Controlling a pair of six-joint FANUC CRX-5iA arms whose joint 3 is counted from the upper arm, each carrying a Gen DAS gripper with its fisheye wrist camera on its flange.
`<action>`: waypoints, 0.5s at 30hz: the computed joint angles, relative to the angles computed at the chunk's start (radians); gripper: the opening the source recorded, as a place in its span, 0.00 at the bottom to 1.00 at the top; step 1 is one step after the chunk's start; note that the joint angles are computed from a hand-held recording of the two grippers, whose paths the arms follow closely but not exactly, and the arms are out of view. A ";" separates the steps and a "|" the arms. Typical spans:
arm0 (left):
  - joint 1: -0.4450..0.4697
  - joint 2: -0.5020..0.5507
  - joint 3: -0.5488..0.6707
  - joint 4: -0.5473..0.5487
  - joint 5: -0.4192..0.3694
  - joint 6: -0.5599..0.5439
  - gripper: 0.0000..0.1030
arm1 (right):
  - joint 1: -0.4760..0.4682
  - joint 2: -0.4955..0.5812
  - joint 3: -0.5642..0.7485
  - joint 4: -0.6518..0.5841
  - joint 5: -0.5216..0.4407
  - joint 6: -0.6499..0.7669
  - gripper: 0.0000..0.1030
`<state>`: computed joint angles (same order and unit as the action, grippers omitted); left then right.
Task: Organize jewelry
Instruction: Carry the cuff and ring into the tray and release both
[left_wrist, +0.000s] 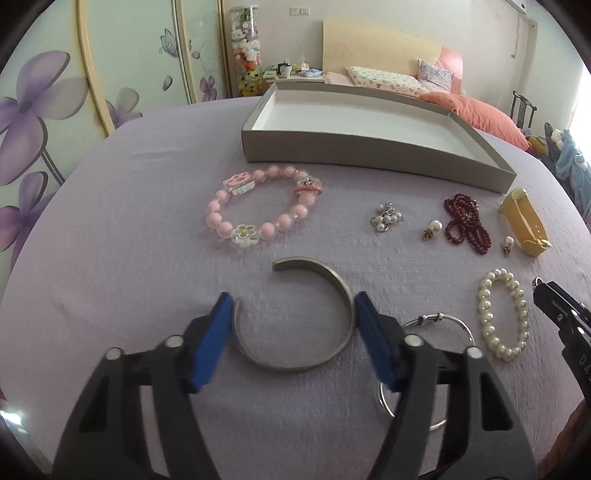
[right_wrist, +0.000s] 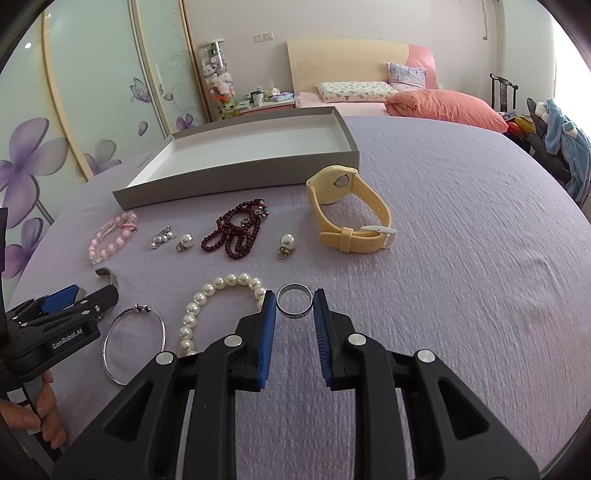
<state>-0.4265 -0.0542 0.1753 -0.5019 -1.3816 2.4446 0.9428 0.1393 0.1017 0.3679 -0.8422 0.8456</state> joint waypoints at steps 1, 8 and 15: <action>0.003 -0.004 -0.005 0.003 0.007 -0.004 0.64 | 0.002 -0.001 -0.001 0.002 0.001 0.000 0.21; 0.023 -0.050 -0.048 0.034 0.041 -0.015 0.64 | 0.012 -0.004 0.002 0.014 0.008 0.005 0.21; 0.025 -0.077 -0.044 0.028 0.048 -0.041 0.64 | 0.022 0.001 0.025 0.026 0.014 0.027 0.21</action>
<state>-0.4011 -0.1311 0.1314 -0.4734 -1.3335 2.4041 0.9647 0.1402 0.1270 0.3943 -0.8283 0.8728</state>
